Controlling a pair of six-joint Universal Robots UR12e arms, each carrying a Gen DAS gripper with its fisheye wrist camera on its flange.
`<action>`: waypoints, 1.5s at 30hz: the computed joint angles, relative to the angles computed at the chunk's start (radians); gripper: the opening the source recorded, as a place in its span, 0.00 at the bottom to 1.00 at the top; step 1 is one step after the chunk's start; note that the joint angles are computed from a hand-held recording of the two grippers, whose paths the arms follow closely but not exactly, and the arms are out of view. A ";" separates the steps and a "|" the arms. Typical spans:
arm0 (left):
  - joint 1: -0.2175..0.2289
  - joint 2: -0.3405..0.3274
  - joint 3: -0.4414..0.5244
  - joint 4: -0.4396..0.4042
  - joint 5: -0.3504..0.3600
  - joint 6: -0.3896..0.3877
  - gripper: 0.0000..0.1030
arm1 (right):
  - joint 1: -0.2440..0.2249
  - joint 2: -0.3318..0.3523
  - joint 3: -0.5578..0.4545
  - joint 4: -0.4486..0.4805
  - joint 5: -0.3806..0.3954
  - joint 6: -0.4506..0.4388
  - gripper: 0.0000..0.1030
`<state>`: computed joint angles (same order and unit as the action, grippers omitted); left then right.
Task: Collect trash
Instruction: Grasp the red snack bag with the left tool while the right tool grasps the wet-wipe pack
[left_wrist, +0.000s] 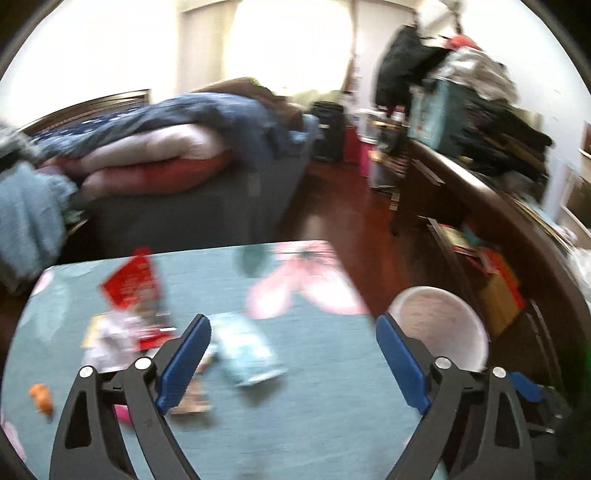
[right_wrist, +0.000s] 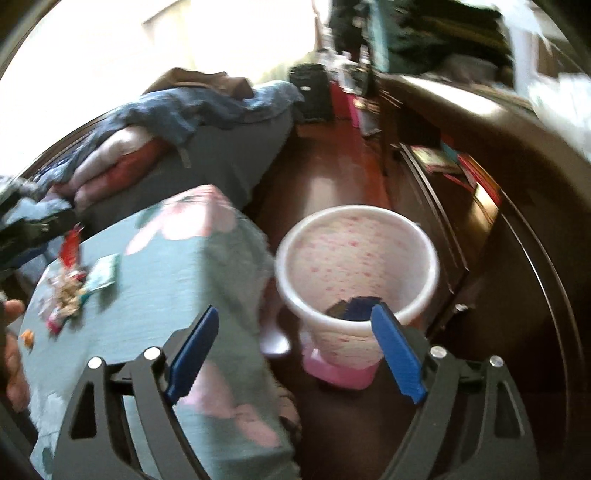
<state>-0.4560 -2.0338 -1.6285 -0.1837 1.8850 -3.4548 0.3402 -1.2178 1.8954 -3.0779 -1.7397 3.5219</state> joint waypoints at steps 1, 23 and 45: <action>0.007 0.007 -0.007 -0.007 0.017 -0.012 0.92 | 0.008 0.001 -0.009 0.003 0.007 -0.012 0.84; 0.208 -0.063 0.112 -0.379 -0.180 -0.130 0.96 | 0.119 0.160 -0.327 0.220 0.102 -0.248 0.87; 0.255 0.014 -0.043 -0.042 -0.351 -0.105 0.40 | 0.131 0.236 -0.437 0.302 0.097 -0.268 0.85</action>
